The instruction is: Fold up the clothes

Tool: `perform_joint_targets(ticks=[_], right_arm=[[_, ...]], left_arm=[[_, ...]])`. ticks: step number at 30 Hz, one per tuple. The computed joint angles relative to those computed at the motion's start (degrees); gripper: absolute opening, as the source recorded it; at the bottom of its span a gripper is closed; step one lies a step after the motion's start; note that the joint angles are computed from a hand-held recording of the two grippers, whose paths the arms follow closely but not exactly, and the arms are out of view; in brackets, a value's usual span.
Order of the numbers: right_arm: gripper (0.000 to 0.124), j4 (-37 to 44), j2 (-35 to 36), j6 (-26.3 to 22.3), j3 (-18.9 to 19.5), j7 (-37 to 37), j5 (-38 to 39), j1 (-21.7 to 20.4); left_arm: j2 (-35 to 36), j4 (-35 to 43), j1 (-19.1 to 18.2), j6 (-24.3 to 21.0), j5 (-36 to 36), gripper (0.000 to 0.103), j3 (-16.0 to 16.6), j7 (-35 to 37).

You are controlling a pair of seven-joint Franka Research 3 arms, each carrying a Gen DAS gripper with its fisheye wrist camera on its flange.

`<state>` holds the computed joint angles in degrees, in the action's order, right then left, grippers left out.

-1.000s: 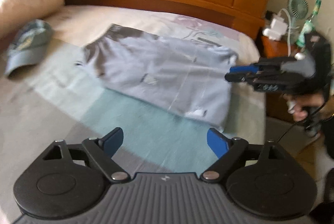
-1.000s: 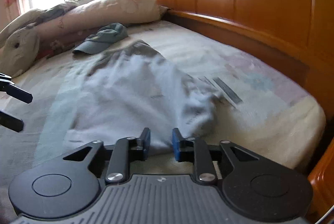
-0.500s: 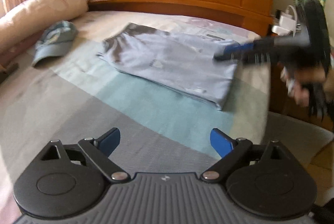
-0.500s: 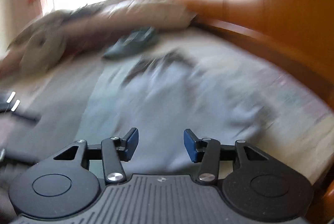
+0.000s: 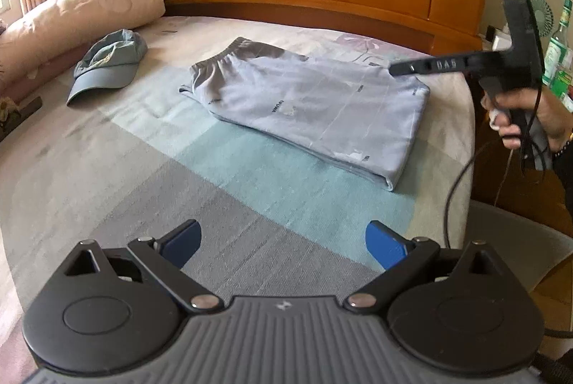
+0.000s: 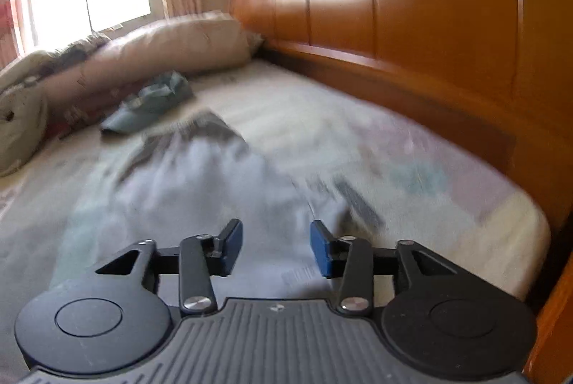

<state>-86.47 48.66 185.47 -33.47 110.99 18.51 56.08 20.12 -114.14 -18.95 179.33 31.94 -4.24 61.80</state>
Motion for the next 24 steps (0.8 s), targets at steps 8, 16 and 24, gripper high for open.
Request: perform_joint_targets(ticks=[8,16,24], right_arm=[[0.053,11.86,8.98,-10.30,-4.92,11.51,-2.10,-1.74],[0.074,7.51,2.66,-6.33,2.33,8.18,-11.02,-3.52],[0.089,24.90,8.28,-16.26,13.52,4.17,-17.62,-12.93]], left_arm=[[-0.30,-1.17,3.87,0.83,-3.70,0.098,-4.06,2.72],[1.22,-1.33,9.34,-0.14,-11.01,0.098,-9.81,7.34],[-0.61,-4.00,8.96,1.51,-12.65,0.098,-8.57,9.58]])
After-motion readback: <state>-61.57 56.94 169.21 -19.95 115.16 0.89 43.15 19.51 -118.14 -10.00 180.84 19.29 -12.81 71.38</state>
